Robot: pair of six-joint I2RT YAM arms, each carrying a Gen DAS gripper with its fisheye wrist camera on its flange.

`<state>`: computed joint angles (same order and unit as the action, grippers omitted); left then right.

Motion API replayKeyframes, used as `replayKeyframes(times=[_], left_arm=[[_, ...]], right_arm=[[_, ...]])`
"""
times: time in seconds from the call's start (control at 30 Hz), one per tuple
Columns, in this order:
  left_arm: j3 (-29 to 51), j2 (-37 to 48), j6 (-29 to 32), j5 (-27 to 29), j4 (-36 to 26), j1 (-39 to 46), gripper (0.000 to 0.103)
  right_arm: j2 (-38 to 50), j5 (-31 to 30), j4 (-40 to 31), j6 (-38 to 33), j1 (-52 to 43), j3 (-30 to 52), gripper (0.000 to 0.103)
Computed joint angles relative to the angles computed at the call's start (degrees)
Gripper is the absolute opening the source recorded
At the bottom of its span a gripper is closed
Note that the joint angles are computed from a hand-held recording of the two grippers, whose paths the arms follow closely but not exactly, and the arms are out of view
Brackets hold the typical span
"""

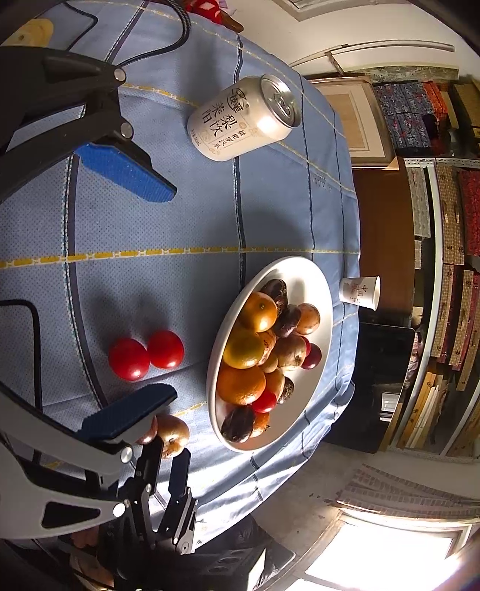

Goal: Organize fruits
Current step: 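Grasp the tan round fruit with the right tool and lift it, then grasp a red tomato with the left tool while the right tool holds the tan fruit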

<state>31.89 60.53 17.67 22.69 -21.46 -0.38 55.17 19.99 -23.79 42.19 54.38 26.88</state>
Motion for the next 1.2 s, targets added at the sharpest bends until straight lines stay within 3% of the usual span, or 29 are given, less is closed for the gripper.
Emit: replayKeyframes(times=[0.13, 0.2, 0.3, 0.6, 0.67, 0.73, 0.8, 1.07, 1.2], left_arm=[[0.08, -0.02, 0.08, 0.05, -0.07, 0.18, 0.097], [0.07, -0.02, 0.11, 0.03, 0.02, 0.24, 0.097], [0.15, 0.08, 0.28, 0.17, -0.23, 0.37, 0.097], [-1.65, -2.84, 4.50, 2.06, -2.38, -1.81, 0.097], [-3.18, -5.34, 5.90, 1.11, -2.57, -4.21, 0.089], [-4.02, -6.10, 6.97, -0.55, -3.06, -6.91, 0.068], [-3.71, -3.97, 7.33, -1.14, -3.88, -8.18, 0.053], [-3.84, -0.34, 6.92, -1.78, -2.72, -9.71, 0.050], [-3.31, 2.13, 6.19, -2.58, -1.52, -10.71, 0.042]], right_arm=[[1.46, -2.29, 1.66, -0.85, -1.57, 0.09, 0.048], [2.32, -4.31, 3.06, -1.59, -2.28, -0.02, 0.041], [2.41, -3.52, 2.50, -0.92, -1.63, 0.29, 0.040], [-13.83, -2.66, -2.69, 3.75, -4.53, -3.29, 0.040], [-15.38, -2.15, -3.97, 4.57, -4.45, -3.56, 0.040], [-16.01, -2.09, -4.44, 4.85, -4.57, -3.78, 0.040], [-16.07, -2.50, -4.22, 4.95, -4.82, -3.97, 0.040], [-15.95, -2.11, -4.55, 4.66, -4.10, -3.91, 0.040], [-15.77, -2.05, -4.31, 4.55, -4.11, -3.88, 0.040]])
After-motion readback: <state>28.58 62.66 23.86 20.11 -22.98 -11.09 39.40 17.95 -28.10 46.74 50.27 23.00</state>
